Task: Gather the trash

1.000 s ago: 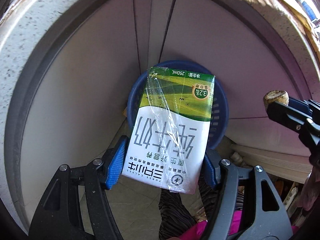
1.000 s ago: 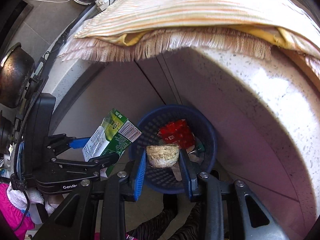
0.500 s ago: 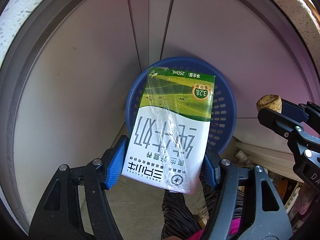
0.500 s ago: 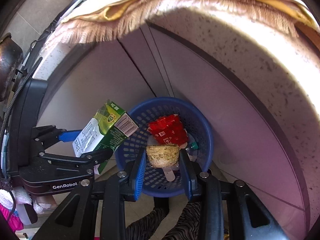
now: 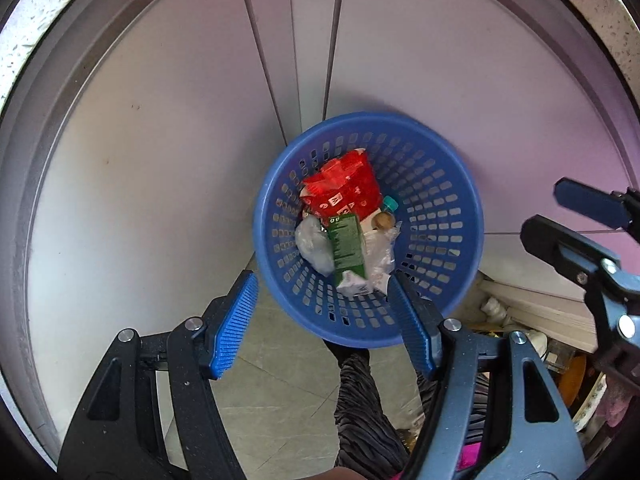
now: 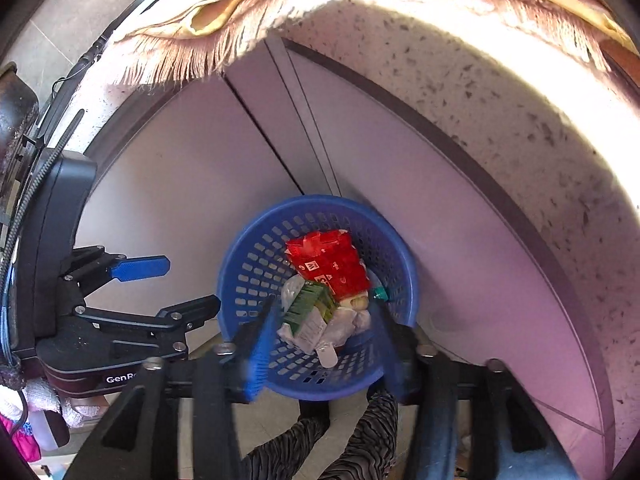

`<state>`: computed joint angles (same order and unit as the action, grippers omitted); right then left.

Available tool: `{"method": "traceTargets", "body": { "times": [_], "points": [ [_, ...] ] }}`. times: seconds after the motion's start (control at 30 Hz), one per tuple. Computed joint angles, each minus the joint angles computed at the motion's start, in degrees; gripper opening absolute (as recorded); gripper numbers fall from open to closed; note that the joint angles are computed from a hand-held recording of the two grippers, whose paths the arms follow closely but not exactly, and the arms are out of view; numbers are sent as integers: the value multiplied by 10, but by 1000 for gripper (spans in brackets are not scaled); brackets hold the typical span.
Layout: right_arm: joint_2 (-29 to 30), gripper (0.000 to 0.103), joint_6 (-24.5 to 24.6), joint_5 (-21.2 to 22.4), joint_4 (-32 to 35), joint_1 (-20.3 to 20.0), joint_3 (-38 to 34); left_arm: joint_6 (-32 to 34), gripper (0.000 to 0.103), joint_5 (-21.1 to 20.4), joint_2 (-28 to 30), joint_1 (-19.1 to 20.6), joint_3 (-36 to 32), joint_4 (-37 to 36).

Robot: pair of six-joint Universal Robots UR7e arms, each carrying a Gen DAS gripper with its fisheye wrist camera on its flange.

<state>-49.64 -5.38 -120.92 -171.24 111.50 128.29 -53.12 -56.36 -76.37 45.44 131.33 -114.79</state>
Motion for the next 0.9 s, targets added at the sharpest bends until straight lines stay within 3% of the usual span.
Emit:
{"method": "traceTargets", "body": {
  "times": [0.3, 0.9],
  "points": [
    [-2, 74, 1, -2, 9, 5, -6, -1, 70, 0, 1, 11, -1, 9],
    [-55, 80, 13, 18, 39, 31, -1, -14, 70, 7, -39, -15, 3, 28]
  ]
}}
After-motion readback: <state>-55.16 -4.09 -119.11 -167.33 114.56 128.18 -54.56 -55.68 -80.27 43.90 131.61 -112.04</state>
